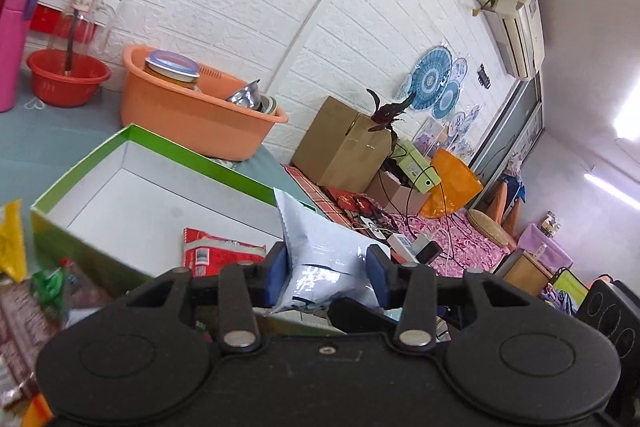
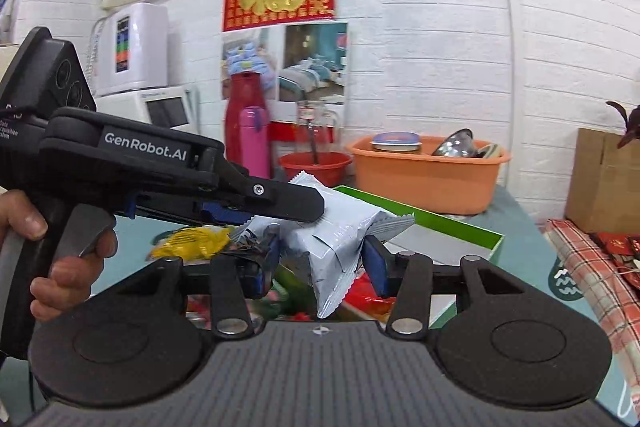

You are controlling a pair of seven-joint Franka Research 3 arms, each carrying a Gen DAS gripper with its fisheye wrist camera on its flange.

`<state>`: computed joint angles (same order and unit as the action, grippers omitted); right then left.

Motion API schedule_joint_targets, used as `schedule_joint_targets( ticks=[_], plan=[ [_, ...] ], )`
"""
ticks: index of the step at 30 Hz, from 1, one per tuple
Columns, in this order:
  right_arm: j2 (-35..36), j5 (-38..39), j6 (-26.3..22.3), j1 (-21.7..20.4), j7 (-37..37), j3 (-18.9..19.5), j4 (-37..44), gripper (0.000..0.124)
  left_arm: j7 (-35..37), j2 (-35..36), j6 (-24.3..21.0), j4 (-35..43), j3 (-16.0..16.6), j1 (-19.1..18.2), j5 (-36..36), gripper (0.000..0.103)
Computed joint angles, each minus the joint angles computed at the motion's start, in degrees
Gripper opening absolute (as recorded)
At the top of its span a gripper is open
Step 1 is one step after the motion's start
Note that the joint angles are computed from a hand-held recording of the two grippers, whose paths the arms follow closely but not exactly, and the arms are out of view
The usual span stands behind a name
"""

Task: Organize snacks
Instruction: 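Carry the white packet into the green box and release it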

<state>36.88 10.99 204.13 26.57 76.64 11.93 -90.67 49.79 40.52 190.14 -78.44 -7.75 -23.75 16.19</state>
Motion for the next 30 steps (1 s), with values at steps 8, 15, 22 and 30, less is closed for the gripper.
schedule_joint_targets(
  ticks=[8, 15, 22, 30],
  plan=[
    [5.52, 3.38, -5.7, 0.86, -0.27, -3.11, 8.6, 0.079, 10.6, 12.84, -12.25, 18.92, -12.76, 6.15, -0.35, 0.059],
    [8.77, 4.92, -11.74, 2.0, -1.24, -5.31, 14.04, 0.081, 15.5, 18.1, -20.58, 28.78, -10.64, 3.48, -5.09, 0.085],
    [9.46, 5.08, -10.31, 5.75, -3.5, -9.77, 13.97, 0.103, 4.66, 11.8, -17.94, 20.11, 3.81, -3.06, -0.72, 0.103],
    [2.66, 11.04, -6.56, 9.62, -4.46, -12.83, 5.19, 0.103, -9.19, -1.26, -11.96, 2.48, 11.77, -7.93, 4.74, 0.103]
  ],
)
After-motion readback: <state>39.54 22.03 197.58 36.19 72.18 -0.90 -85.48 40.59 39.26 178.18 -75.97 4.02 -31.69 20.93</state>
